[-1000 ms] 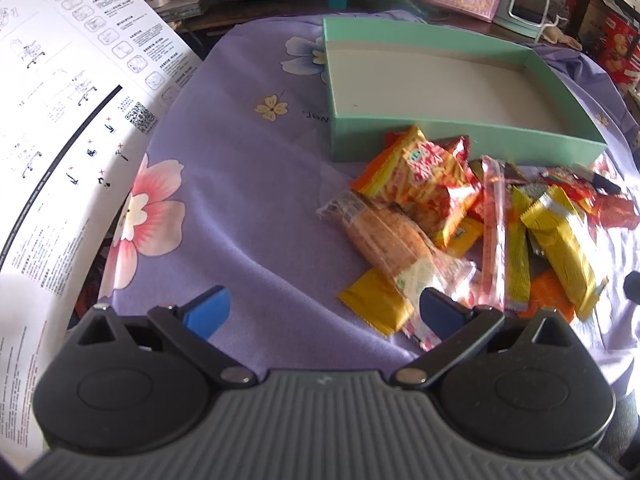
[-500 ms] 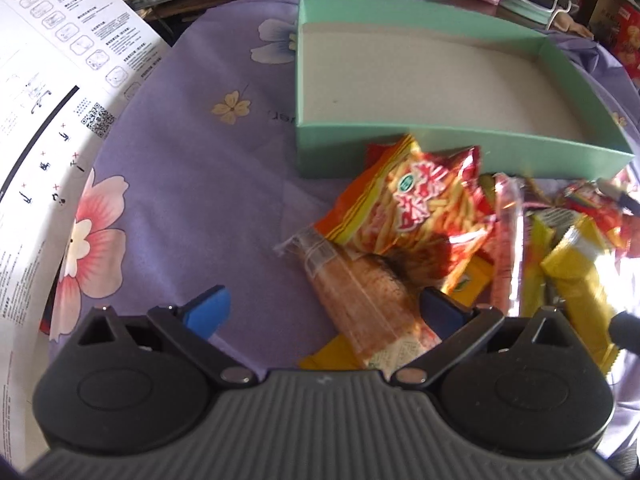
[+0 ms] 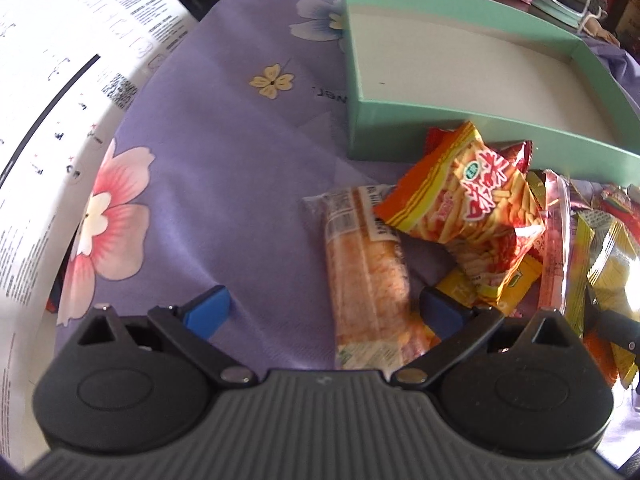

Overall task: Organize snacks
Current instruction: 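Close left gripper on the cake roll while right gripper closes on the yellow wafer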

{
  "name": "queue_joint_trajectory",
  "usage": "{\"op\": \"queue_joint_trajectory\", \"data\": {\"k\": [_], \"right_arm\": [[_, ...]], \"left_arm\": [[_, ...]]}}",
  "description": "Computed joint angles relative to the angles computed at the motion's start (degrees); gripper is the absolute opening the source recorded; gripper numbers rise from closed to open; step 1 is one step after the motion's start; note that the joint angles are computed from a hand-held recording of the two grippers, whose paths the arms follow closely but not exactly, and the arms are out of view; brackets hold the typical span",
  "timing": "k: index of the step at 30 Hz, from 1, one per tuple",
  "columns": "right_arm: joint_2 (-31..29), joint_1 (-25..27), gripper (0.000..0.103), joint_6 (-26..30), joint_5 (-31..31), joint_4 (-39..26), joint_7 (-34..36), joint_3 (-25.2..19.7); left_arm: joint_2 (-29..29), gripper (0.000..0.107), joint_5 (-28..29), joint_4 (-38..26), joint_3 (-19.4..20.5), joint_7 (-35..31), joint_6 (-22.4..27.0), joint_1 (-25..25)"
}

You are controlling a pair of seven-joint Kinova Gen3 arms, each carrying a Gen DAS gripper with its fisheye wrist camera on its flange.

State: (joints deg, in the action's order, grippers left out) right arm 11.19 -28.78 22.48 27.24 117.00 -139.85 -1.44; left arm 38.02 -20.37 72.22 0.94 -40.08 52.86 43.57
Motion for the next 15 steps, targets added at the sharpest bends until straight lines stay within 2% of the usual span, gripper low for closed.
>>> {"op": "queue_joint_trajectory", "data": {"k": [4, 5, 6, 7, 10, 15], "right_arm": [[0.0, 1.9, 0.069, -0.7, -2.4, 0.5, 1.2, -0.4], [0.0, 2.6, 0.069, -1.1, -3.6, 0.8, 2.1, -0.6], [0.0, 2.7, 0.069, -1.5, -3.8, 1.0, 2.3, -0.4], [-0.1, 2.4, 0.069, -1.5, -3.7, 1.1, 2.0, -0.2], [-0.7, 2.1, 0.059, -1.7, -3.8, 1.3, 2.0, -0.1], [-2.8, 2.0, 0.057, -2.3, -3.4, 2.2, 0.6, -0.1]], "left_arm": [[-0.7, 0.074, 0.8, 1.7, 0.5, -0.1, -3.0, -0.7], [-1.1, 0.062, 1.2, 2.3, 0.6, -0.2, -3.8, -1.0], [-1.3, 0.054, 1.3, 2.6, 0.6, -0.2, -4.1, -1.1], [-1.3, 0.040, 0.9, 2.8, 0.2, 0.1, -4.2, -0.6], [-1.8, 0.037, -0.7, 3.4, -0.6, 1.1, -4.2, 0.7], [-4.7, 0.037, -2.4, 7.0, -0.9, 2.7, -6.1, 1.4]]}}
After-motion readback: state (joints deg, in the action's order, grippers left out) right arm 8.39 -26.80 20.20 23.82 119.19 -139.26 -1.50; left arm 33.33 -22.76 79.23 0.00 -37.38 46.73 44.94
